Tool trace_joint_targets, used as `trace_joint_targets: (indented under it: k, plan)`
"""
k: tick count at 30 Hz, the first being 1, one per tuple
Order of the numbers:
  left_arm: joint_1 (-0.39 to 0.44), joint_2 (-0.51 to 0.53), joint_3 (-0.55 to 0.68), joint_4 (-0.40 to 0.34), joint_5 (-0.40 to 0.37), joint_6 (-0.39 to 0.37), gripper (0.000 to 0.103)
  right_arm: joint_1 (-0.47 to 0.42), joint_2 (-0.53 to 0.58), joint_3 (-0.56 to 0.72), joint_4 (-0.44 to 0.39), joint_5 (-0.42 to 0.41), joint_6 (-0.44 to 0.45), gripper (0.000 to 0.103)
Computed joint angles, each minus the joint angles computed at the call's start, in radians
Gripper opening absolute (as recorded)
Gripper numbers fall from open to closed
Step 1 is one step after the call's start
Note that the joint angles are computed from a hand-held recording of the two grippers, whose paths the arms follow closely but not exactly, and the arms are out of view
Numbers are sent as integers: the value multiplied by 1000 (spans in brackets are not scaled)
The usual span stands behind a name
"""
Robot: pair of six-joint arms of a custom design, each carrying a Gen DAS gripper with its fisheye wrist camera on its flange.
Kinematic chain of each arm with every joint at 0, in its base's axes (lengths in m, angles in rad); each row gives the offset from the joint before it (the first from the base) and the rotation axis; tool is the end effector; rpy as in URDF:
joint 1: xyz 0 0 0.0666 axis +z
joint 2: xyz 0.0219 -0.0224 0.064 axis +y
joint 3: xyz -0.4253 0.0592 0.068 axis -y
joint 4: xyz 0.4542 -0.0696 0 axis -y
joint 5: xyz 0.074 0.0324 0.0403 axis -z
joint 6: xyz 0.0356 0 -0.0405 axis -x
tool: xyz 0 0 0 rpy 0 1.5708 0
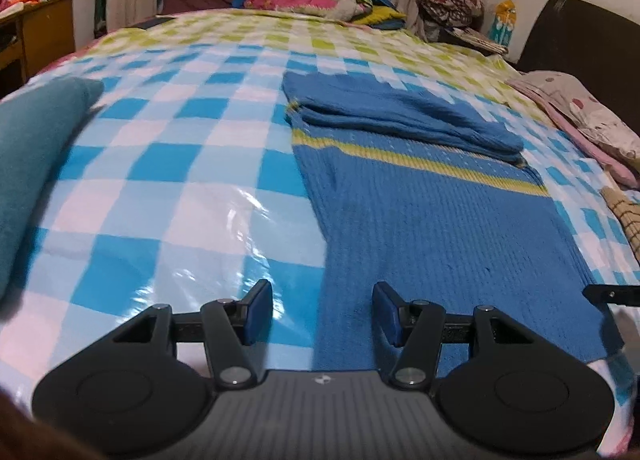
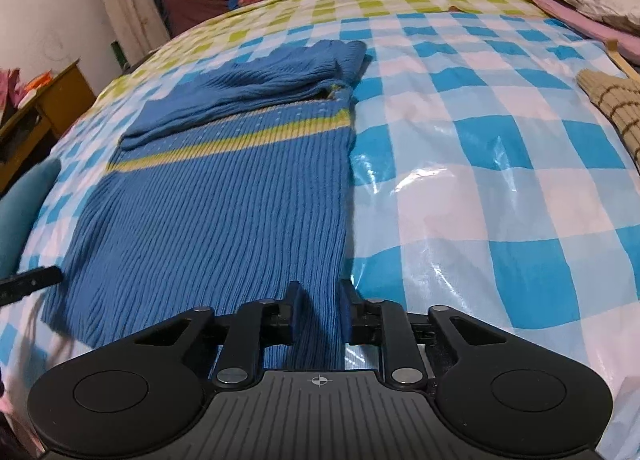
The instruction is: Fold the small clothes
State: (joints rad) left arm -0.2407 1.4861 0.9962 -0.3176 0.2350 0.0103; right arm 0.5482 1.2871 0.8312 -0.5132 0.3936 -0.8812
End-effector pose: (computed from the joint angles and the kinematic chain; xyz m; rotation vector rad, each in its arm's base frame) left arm 0.5121 -0.1346 0.2678 0.3861 2.3547 -0.3989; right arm 0.3797 0.2154 0.2697 0.5523 2.3771 0.1285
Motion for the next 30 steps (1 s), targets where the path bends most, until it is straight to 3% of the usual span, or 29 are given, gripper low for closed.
trace_joint_targets:
  k: [2,10,16,20,23,26,30]
  plan:
    - [-11,-8,-6,2,-10,-12,60,-6,-16,-8,-12,-6,-10,6]
    - [-40,-21,-18,2,-36,-56,62,-16,-81,-39,-42,48,-33,4]
    - [-19,-4,-10,18,-60,52,62,-11,-56,-46,-35,52,-50,4]
    - [-20,1,-10,63,-135,125,62,-11,-65,-48,-32,58,-55,4]
    - [-28,10,-11,73,-209,138,61,-14,-65,-52,-24,54,-59,4]
    - [-35,17,-6,47,-175,110,61,-18,-70,-63,-10,45,-65,4]
    - [-86,-2,-30,69,-170,2,61,-24,-74,-66,-12,45,-74,4]
